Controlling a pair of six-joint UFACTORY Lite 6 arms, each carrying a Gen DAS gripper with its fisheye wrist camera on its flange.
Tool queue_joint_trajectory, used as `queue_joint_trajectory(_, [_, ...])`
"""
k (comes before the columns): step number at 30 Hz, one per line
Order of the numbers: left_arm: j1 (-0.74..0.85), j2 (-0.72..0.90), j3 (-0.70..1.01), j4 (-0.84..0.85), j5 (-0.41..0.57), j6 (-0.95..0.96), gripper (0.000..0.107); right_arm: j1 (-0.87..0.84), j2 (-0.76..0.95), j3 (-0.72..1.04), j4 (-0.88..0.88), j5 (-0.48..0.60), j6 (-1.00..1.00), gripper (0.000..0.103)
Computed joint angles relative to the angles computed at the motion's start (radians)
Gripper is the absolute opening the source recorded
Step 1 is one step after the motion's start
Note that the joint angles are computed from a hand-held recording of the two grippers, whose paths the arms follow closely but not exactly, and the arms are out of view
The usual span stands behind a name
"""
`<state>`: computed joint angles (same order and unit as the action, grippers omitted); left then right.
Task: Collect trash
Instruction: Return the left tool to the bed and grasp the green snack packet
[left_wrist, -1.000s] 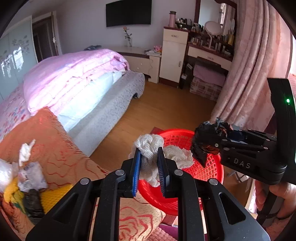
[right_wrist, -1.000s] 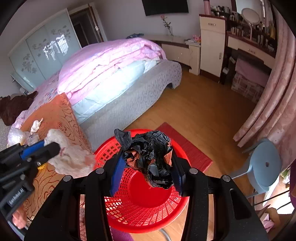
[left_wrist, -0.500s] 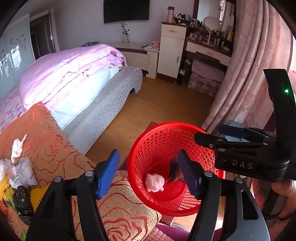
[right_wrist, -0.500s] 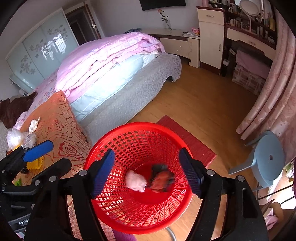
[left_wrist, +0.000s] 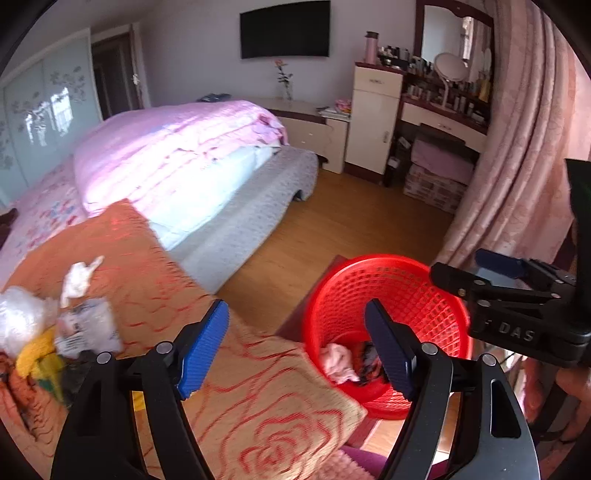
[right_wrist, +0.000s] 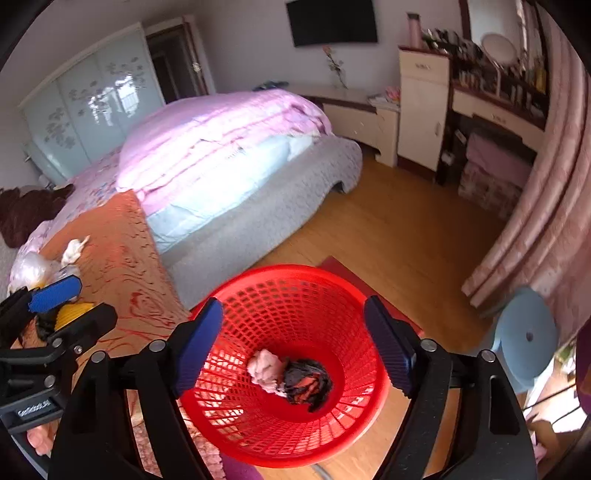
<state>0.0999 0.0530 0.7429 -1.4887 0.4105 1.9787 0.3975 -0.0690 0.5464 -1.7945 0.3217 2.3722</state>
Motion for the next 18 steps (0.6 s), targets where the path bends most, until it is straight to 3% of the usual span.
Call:
queue_joint_trajectory(8, [0.215, -0.033, -0.004, 0.093, 0.042, -0.009, 0.074, 0.192, 0.041, 0.07, 0.078, 0.074, -0.041, 0.078])
queue_joint_trajectory(18, [0.51, 0.089, 0.18, 0.275, 0.142, -0.129, 0.074, 0.345, 0.163, 0.209, 0.201, 0.101, -0.109, 0.078])
